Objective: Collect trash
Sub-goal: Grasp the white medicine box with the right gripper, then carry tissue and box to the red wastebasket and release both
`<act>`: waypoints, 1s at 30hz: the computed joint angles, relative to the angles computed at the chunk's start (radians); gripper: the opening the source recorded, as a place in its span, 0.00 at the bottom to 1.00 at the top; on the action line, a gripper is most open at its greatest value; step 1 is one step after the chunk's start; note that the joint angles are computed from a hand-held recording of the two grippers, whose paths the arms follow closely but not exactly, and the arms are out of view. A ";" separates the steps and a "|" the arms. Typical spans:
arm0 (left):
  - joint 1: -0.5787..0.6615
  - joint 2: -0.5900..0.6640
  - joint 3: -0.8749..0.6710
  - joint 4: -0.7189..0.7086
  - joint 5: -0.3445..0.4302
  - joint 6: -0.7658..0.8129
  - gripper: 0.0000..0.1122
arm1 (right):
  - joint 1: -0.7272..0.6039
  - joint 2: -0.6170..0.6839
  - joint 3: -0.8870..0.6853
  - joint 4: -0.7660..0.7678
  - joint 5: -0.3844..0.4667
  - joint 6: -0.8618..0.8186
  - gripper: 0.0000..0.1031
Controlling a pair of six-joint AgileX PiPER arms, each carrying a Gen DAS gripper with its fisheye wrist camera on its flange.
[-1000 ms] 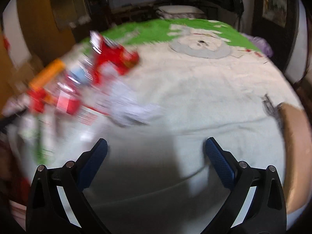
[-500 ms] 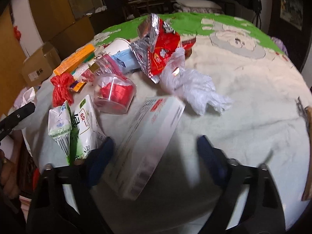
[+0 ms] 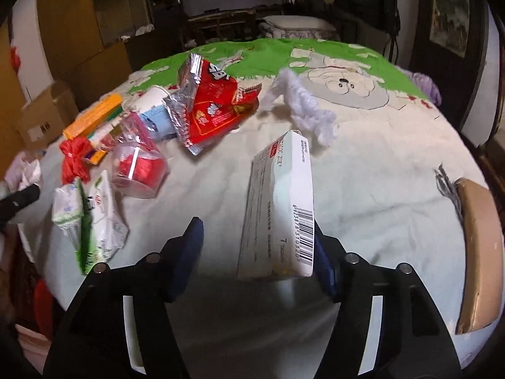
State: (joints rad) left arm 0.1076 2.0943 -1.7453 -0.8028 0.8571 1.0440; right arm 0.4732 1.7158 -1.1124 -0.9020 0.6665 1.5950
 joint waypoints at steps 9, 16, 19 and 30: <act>0.021 -0.078 0.067 -0.060 0.005 0.070 0.17 | 0.067 -0.175 0.080 -0.196 0.027 0.184 0.20; 0.092 -0.228 0.162 -0.142 0.032 0.152 0.18 | 0.174 -0.267 0.051 -0.225 0.045 0.186 0.20; 0.151 -0.292 0.210 -0.166 0.055 0.175 0.18 | 0.236 -0.286 0.038 -0.249 0.058 0.203 0.20; 0.475 -0.359 0.303 -0.154 0.080 0.219 0.19 | 0.415 -0.265 -0.059 -0.270 0.064 0.172 0.20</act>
